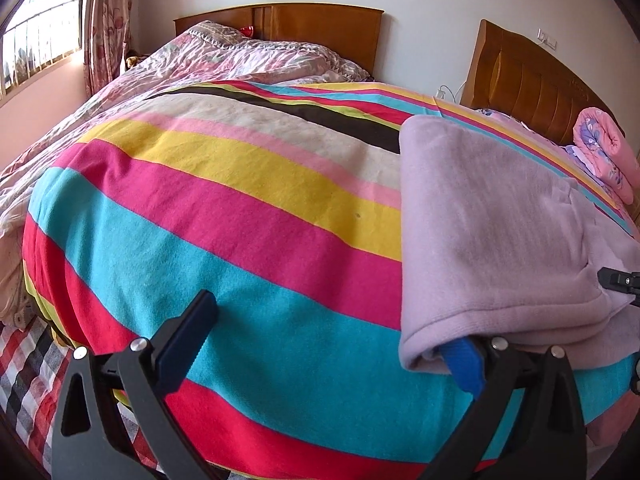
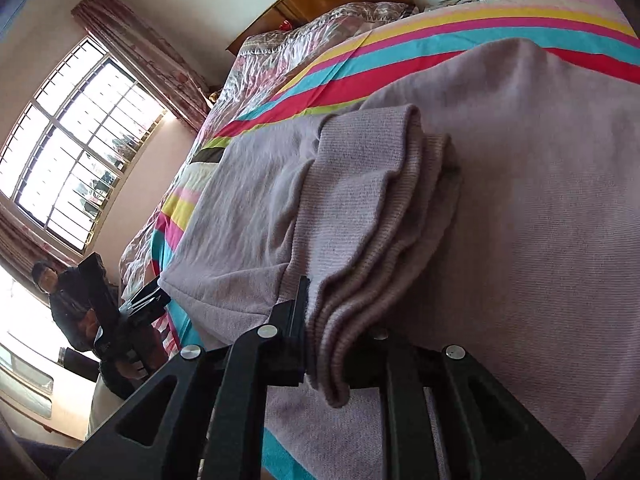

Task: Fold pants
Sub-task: 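Lower the folded cuff end onto the pants and open the left gripper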

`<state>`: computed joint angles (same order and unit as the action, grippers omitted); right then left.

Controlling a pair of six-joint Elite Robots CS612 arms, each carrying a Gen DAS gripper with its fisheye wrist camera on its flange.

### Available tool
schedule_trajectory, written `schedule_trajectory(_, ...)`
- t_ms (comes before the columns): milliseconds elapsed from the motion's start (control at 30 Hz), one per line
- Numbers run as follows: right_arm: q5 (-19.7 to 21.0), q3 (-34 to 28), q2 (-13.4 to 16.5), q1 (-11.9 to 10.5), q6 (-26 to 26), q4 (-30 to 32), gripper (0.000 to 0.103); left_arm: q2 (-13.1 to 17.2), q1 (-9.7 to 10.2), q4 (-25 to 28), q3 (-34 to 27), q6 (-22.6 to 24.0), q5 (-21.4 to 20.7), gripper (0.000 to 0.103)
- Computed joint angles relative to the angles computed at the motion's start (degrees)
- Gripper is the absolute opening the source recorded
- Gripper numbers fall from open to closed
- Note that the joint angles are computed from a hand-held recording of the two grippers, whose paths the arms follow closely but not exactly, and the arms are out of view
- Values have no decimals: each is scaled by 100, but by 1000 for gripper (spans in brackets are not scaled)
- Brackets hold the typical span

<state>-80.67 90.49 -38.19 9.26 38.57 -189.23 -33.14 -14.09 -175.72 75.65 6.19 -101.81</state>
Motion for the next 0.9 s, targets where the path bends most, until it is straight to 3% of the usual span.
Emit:
schedule_trajectory(100, -279, 15, -63, 73, -182, -42, 14, -11, -22, 26, -1, 87, 96, 102)
schedule_trajectory(167, -161, -25, 2, 47, -118, 73, 14, 5, -16, 90, -44, 61, 72, 102)
schedule_trajectory(267, 78, 63, 65, -14, 121, -274, 13, -17, -29, 118, -19, 56, 130, 102)
schedule_trajectory(333, -56, 123, 22, 3, 170, -321, 13, -76, -58, 163, 45, 63, 255, 102)
schedule_trajectory(500, -206, 232, -69, 17, 18, -528, 13, -201, -196, -226, 314, 703, 803, 102)
schedule_trajectory(633, -396, 249, -107, 51, -199, -471, 12, -213, -187, -89, 277, 648, 772, 102)
schedule_trajectory(700, -272, 241, -56, 4, -6, -204, 12, -225, -194, -113, 312, 651, 787, 102)
schedule_trajectory(733, -169, 271, -20, -24, 171, -371, 11, -233, -199, -127, 330, 657, 811, 102)
schedule_trajectory(900, -206, 275, -125, -21, 121, -68, 11, -422, -176, -198, 574, 1150, 753, 102)
